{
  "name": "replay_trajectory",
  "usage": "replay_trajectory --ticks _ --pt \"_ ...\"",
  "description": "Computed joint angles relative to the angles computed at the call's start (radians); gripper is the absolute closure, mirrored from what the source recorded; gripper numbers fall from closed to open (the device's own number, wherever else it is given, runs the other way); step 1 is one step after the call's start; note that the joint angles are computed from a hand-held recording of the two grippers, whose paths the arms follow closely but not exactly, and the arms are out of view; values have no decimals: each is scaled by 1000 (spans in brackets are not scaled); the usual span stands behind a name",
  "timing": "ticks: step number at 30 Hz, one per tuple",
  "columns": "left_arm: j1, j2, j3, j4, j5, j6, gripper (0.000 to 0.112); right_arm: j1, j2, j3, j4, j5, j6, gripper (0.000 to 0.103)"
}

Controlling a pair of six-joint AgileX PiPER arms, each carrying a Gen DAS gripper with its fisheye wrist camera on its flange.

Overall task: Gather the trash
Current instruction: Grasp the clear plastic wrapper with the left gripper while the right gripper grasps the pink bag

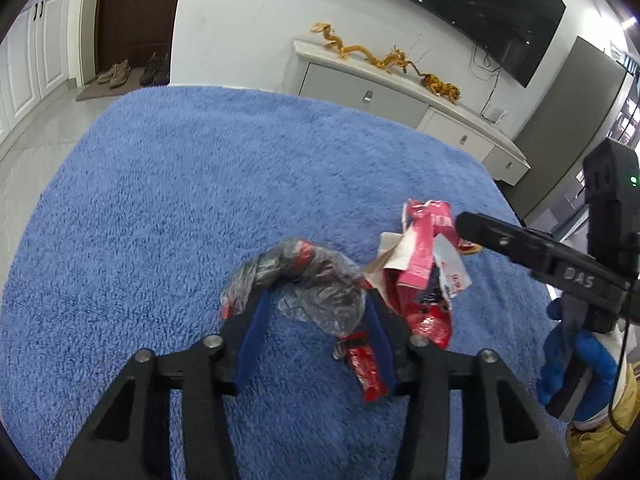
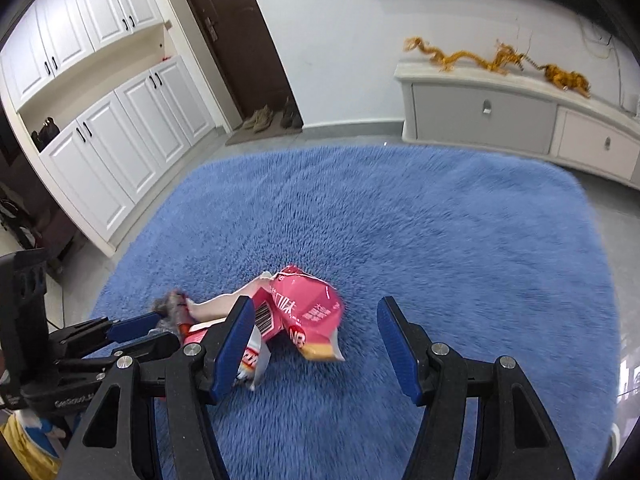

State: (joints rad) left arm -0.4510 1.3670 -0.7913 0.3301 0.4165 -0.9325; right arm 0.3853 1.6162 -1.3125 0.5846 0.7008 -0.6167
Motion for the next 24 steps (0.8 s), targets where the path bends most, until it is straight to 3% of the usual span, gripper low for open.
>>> replay_trajectory --ticks 2,4,7,14,19,24 --pt "-2 5 4 38 -6 -34 74 16 35 -14 -10 -6 14 46" --pt "1 6 7 49 -13 -44 80 22 57 -28 -25 -1 24 58" --pt "8 4 17 56 -22 -53 92 16 51 -13 -5 -12 -2 68" --pt "-30 -77 52 123 11 -114 101 -24 -44 64 49 -29 -70 70" --pt "-125 -177 53 218 124 -224 101 -83 -192 172 87 -12 -128 70" --pt "-326 -258 19 350 308 -377 102 -187 -364 283 127 55 -191 70"
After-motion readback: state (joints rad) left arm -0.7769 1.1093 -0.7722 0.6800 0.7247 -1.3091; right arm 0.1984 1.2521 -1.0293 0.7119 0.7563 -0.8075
